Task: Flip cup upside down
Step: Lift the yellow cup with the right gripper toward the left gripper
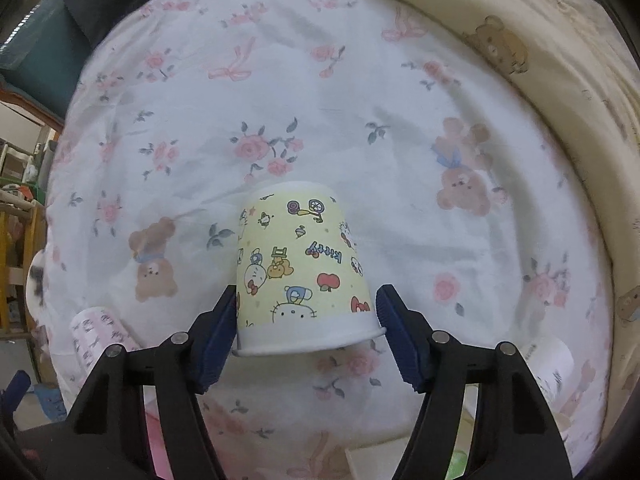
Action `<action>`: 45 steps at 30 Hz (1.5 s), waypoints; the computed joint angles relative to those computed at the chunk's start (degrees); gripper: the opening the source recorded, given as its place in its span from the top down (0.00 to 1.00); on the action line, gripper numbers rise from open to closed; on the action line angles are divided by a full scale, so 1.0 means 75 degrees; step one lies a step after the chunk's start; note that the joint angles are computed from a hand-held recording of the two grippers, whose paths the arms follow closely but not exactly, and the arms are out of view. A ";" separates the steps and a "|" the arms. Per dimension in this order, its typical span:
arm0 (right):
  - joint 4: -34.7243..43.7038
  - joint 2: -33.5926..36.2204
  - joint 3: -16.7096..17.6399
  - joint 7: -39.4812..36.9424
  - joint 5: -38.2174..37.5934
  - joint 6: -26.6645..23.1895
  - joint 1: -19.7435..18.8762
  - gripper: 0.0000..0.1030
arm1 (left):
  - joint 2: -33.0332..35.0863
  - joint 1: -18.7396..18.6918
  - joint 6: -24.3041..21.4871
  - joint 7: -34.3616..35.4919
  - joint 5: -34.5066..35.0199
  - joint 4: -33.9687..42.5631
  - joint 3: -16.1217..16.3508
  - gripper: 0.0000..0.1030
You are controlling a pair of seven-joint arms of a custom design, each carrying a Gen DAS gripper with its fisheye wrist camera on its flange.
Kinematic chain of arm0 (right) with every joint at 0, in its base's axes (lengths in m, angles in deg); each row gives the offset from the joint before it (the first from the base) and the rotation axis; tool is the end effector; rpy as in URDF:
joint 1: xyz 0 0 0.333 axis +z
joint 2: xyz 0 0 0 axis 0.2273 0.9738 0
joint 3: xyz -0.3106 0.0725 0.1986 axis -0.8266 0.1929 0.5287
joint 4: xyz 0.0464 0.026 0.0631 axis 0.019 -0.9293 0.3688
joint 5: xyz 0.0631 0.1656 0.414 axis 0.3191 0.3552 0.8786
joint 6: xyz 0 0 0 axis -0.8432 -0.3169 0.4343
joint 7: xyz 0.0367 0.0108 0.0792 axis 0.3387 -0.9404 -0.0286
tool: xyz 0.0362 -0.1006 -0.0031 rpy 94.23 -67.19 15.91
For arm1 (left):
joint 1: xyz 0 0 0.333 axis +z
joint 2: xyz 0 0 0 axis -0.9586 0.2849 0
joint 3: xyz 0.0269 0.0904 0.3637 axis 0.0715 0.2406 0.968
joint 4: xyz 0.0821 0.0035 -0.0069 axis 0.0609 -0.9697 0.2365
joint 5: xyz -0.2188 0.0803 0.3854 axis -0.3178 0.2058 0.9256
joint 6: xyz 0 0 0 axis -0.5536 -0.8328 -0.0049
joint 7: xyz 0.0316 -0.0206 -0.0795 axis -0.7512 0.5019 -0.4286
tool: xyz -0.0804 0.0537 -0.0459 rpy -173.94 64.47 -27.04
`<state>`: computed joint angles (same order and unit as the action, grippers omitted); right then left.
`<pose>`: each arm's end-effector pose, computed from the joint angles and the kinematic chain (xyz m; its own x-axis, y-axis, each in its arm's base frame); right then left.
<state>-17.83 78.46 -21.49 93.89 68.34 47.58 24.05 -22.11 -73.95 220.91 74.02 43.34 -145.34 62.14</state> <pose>0.7291 0.1937 0.4742 0.1109 -0.9869 -0.1168 -0.9818 -0.0905 -0.1669 0.5793 -0.0918 0.5299 0.1239 -0.9920 0.0252 -0.9356 -0.1253 -0.3302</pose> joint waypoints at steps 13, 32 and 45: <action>-0.1598 -0.1910 0.0002 -0.0129 0.0350 0.0467 0.0152 0.32 | -0.1223 -0.0022 -0.0066 0.0388 -0.0871 -0.0882 0.0012 0.00; -0.5474 -0.5076 -0.0344 0.0213 0.1325 0.1012 0.1005 0.32 | -0.2673 -0.0123 0.0070 0.0868 -0.1718 -0.2279 -0.0146 0.00; -0.6042 -0.4745 -0.0443 0.0413 0.1904 0.1537 0.1237 0.31 | -0.2579 -0.0076 0.0141 0.0625 -0.1535 -0.2336 -0.0238 0.00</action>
